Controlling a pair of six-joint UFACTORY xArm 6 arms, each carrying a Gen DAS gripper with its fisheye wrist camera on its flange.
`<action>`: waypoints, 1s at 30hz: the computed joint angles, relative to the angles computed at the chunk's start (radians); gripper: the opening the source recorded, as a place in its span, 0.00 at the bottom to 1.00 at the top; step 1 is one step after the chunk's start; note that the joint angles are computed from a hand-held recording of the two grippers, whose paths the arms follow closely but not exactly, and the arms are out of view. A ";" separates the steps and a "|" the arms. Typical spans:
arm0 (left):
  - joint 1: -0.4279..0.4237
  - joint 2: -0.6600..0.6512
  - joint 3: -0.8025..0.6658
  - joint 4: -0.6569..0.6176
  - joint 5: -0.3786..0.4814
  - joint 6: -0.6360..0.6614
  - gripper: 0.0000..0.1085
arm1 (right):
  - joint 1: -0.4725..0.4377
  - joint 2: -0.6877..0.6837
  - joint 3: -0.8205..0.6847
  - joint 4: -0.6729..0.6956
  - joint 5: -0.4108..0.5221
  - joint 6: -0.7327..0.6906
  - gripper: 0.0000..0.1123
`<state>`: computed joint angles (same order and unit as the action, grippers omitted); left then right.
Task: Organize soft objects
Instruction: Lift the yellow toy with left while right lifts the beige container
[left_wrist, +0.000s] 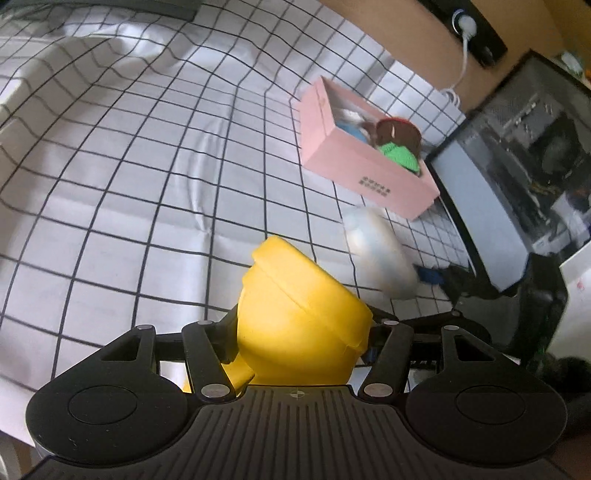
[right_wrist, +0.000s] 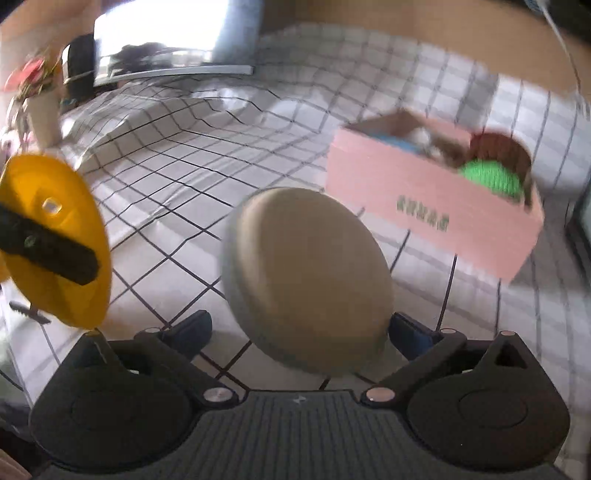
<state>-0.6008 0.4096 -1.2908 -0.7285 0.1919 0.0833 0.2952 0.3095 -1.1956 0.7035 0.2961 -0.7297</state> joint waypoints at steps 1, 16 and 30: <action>0.001 -0.003 0.003 -0.006 0.001 0.007 0.59 | -0.006 0.001 -0.007 0.038 0.014 -0.005 0.92; -0.002 0.020 -0.022 0.169 0.012 -0.143 0.59 | -0.006 -0.006 -0.011 -0.134 0.003 0.051 0.89; -0.002 0.021 -0.032 0.345 0.038 -0.280 0.59 | 0.004 0.087 -0.135 -0.039 0.004 -0.030 0.89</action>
